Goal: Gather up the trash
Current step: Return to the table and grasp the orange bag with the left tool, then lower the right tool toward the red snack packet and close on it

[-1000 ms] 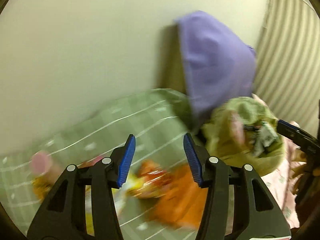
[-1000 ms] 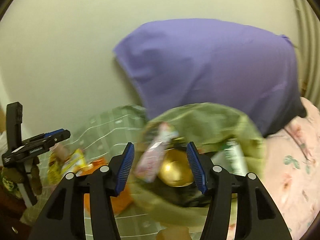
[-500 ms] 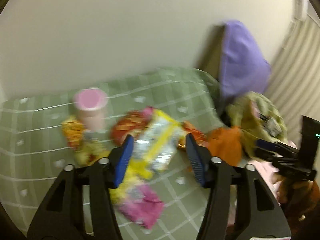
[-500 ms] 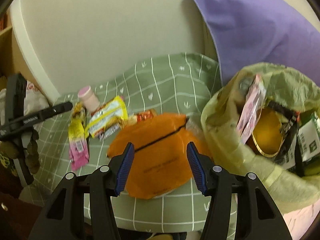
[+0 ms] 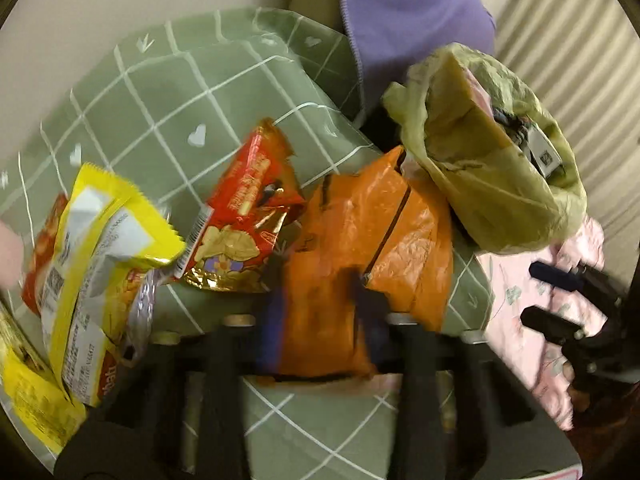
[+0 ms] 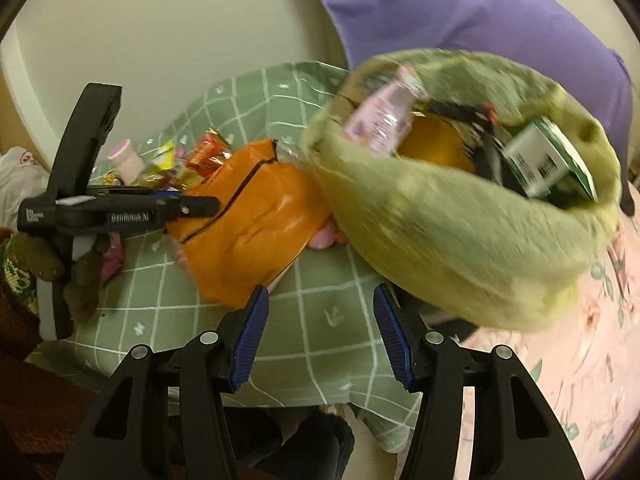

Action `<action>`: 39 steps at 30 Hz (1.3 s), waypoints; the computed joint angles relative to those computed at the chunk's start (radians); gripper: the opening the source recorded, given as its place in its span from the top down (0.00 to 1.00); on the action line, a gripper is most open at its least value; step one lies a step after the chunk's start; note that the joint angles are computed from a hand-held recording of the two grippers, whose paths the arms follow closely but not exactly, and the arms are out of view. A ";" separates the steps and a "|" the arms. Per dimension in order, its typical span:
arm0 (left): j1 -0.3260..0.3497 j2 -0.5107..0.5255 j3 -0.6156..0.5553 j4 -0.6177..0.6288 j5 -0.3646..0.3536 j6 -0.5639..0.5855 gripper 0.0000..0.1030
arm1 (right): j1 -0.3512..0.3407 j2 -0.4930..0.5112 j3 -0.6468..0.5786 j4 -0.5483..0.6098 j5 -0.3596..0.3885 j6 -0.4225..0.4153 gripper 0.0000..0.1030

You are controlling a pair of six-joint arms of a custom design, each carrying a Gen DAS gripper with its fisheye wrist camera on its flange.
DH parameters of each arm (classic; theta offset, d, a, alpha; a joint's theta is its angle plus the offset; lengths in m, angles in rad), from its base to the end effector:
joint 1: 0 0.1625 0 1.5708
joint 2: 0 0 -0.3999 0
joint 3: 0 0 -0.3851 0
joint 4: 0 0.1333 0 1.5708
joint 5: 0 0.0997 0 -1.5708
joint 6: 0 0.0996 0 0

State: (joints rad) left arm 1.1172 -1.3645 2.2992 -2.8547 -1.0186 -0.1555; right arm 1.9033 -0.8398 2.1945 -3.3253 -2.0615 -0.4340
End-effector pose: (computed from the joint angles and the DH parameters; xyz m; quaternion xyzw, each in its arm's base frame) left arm -0.0231 -0.4709 0.1986 0.0939 0.9440 -0.2399 0.2060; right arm 0.2369 -0.4213 0.0420 0.3108 -0.8998 0.1803 0.2475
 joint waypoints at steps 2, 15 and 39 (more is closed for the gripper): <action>-0.017 -0.042 0.034 -0.030 0.009 -0.018 0.86 | -0.010 0.000 0.002 -0.009 0.008 0.006 0.50; -0.138 -0.557 0.217 0.186 0.376 -0.275 0.87 | 0.016 0.143 -0.150 0.051 0.145 -0.054 0.50; -0.174 -0.848 0.283 0.554 0.524 -0.528 0.85 | 0.115 0.515 -0.645 0.267 -0.020 -0.139 0.50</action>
